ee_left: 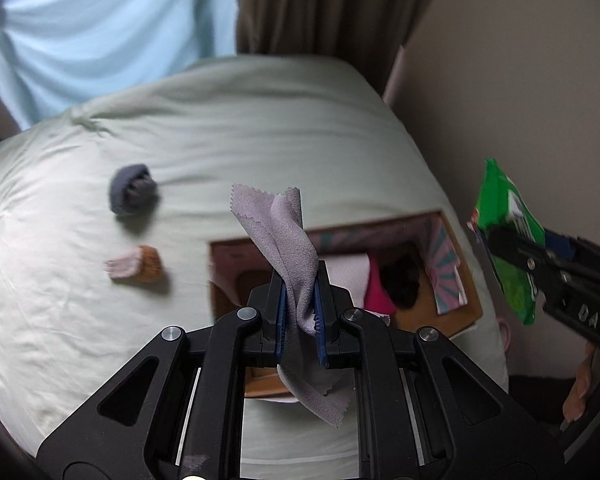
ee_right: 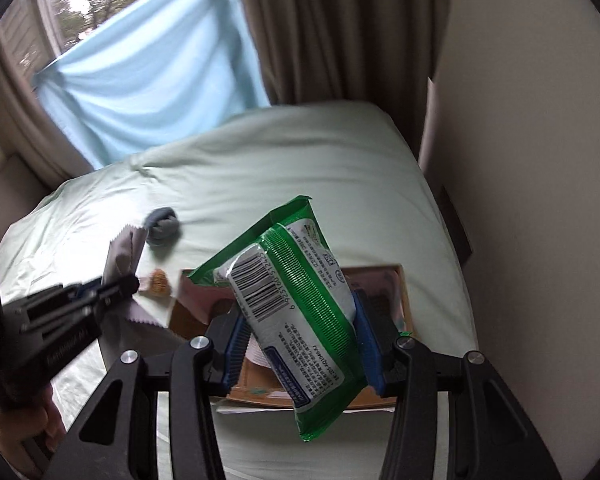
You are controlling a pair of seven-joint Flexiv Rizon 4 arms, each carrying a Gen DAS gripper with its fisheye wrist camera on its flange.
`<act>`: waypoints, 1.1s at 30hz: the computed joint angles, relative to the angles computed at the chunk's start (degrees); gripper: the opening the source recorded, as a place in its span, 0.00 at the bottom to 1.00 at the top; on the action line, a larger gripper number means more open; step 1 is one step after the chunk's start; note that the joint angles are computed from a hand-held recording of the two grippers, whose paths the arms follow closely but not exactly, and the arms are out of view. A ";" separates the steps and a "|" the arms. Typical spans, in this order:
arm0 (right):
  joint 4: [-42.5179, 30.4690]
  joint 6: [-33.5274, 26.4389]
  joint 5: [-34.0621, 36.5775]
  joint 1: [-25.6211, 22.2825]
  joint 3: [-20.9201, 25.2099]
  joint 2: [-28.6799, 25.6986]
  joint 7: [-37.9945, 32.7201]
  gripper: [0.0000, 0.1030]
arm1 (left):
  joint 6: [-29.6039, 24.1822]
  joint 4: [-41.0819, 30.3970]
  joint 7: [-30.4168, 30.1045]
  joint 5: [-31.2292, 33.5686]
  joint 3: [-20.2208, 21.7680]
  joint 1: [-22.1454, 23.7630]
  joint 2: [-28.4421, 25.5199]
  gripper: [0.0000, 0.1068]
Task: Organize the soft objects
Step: 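Carry the grey cloth and wipes pack with both tools over the box, then open both tools to drop the cloth and wipes pack into the box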
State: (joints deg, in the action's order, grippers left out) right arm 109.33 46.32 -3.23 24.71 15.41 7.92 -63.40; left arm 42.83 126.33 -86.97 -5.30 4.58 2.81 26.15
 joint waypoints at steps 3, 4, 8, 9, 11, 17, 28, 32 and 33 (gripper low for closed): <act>0.66 -0.27 1.45 -0.57 -0.60 -1.32 1.95 0.43 | 1.49 0.96 1.16 0.09 -0.56 -0.76 -2.47 0.09; 0.71 -0.47 1.94 -0.70 -0.78 -1.87 2.44 0.43 | 1.80 1.12 1.16 0.28 -0.97 -0.91 -3.41 0.09; 0.82 -1.80 1.99 -1.13 -1.18 -4.60 4.42 0.43 | 1.56 1.34 1.23 1.81 -1.94 -1.17 -7.03 0.09; 0.75 -2.09 2.65 -1.19 -1.27 -5.24 4.95 0.43 | 1.47 1.41 1.13 1.81 -1.93 -1.26 -7.93 0.09; 0.77 -2.35 3.80 -1.35 -1.40 -6.16 5.49 0.43 | 1.45 1.59 0.57 2.40 -2.09 -1.37 -9.14 0.09; 0.12 -3.78 6.78 -1.72 -1.59 -8.27 5.94 0.43 | -0.81 1.35 1.74 4.68 -1.76 -1.31 -11.33 0.09; -2.07 -7.43 8.16 -2.21 -1.59 -10.55 8.85 1.00 | -4.65 -1.38 3.46 9.78 -1.86 -0.45 -11.77 0.96; -0.89 -6.96 7.47 -2.17 -1.32 -9.11 9.28 1.00 | -4.96 -0.81 5.18 8.06 -0.81 -0.57 -10.27 0.96; -0.69 -6.96 7.60 -2.19 -1.30 -8.79 9.21 1.00 | -5.24 -0.72 5.21 7.83 -0.78 -0.52 -9.87 0.96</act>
